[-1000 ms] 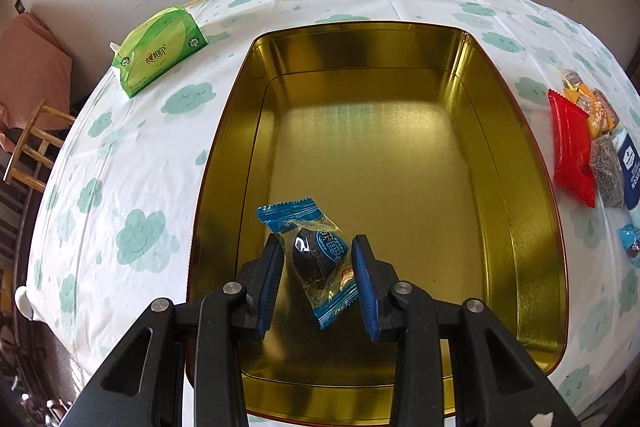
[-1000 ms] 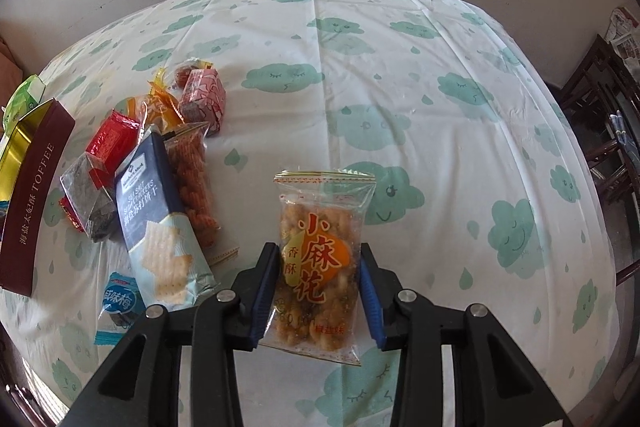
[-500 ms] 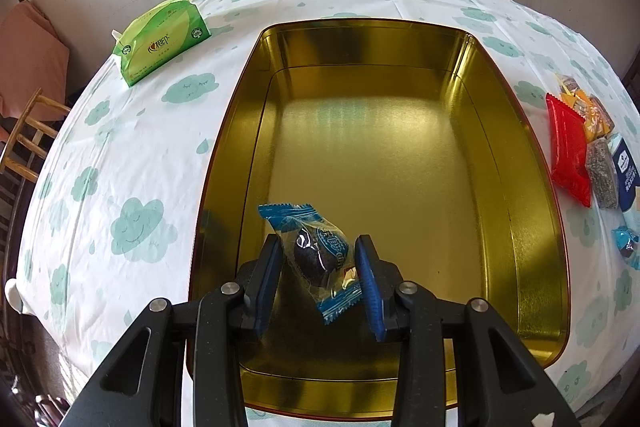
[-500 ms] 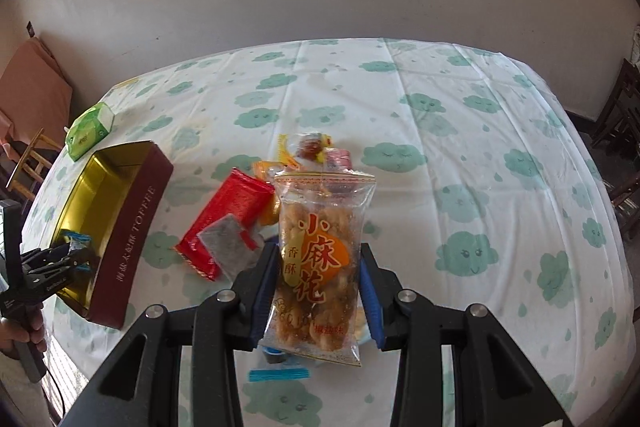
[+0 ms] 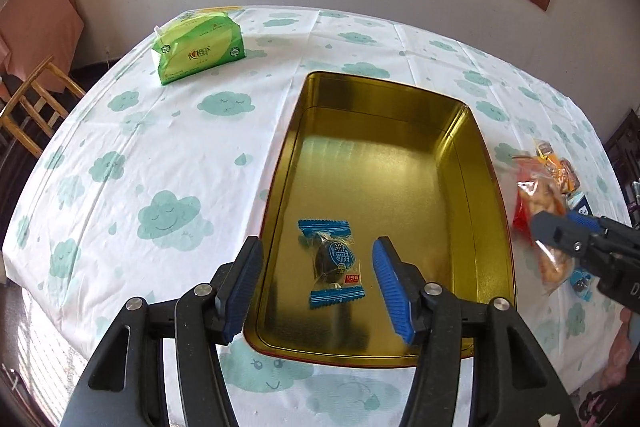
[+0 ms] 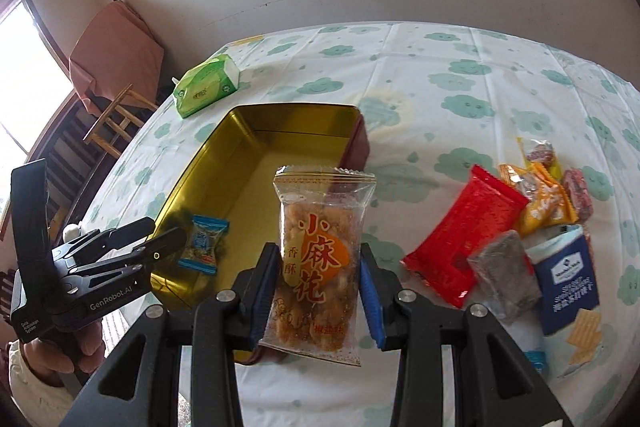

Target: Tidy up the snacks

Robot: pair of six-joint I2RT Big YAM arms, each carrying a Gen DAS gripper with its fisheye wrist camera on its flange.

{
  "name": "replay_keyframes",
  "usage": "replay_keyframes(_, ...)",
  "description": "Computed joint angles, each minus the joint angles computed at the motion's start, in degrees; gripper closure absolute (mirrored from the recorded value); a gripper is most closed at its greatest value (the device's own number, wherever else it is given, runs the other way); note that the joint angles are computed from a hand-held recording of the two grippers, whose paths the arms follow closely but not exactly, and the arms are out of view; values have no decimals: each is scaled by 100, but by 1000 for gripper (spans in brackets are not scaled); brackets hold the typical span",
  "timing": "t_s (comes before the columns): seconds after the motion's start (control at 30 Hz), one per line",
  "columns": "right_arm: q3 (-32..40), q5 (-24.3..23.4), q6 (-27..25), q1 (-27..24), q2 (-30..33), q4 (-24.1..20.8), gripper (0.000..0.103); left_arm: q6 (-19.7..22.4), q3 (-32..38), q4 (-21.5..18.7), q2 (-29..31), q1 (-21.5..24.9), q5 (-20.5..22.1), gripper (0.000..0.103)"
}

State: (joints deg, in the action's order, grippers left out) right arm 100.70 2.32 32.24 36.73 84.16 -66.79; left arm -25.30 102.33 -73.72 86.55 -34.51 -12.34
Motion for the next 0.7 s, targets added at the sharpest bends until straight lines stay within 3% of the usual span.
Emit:
replay_keyframes(0.23, 574, -182, -66, 301, 651, -147, 64, -154, -38, -19, -189, 121, -183, 47)
replay_keyframes(0.5, 723, -220, -241, 361, 913, -356, 67, -314, -92, -186, -200, 191, -295, 46)
replay_keyframes(0.7, 874, 134, -421, 442, 1034, -511, 67, -346, -66, -251, -157, 159, -287, 44)
